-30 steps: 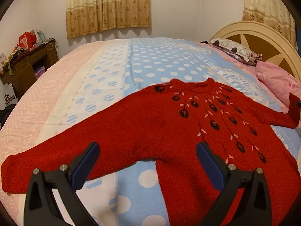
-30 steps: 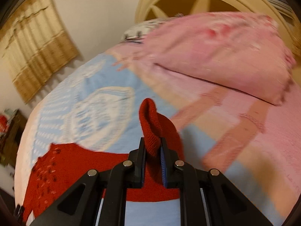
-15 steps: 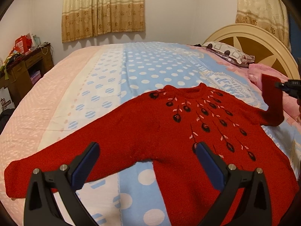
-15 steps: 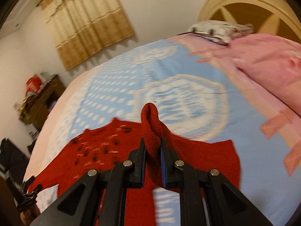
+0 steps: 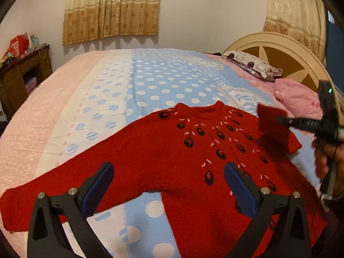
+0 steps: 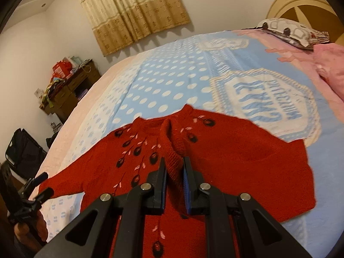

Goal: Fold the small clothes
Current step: 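Carry the held sleeve across the sweater body toward the left tool, release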

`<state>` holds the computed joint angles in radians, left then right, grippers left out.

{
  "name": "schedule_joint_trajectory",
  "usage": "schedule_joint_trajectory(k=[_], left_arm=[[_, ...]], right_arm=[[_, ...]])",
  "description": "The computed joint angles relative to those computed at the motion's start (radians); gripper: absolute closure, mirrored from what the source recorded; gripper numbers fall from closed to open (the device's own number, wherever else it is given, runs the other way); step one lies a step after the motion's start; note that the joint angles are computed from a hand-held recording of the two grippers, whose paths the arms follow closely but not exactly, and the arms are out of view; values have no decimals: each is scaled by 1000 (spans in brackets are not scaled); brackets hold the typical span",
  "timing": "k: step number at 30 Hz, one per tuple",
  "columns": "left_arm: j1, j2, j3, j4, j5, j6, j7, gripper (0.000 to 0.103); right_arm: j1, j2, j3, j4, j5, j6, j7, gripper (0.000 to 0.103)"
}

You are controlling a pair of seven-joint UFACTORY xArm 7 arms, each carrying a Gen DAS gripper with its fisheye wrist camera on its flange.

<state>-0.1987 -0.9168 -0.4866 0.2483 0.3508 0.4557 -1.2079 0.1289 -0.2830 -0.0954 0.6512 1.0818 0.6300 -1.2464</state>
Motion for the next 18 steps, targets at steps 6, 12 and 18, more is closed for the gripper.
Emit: schedule_joint_trajectory(k=[6,12,18], left_arm=[[2,71,-7,44,1,-25,8,0],[9,136,-21,125,38,20,57,0],[14,287,-8,195,32,-65,68,0]], right_arm=[[33,24,23,-47,43,-10,-51,89],[-17,50,5,-55,-46,104,-9,24],[-124,-65,-82,-113,-120,169,-63,24]])
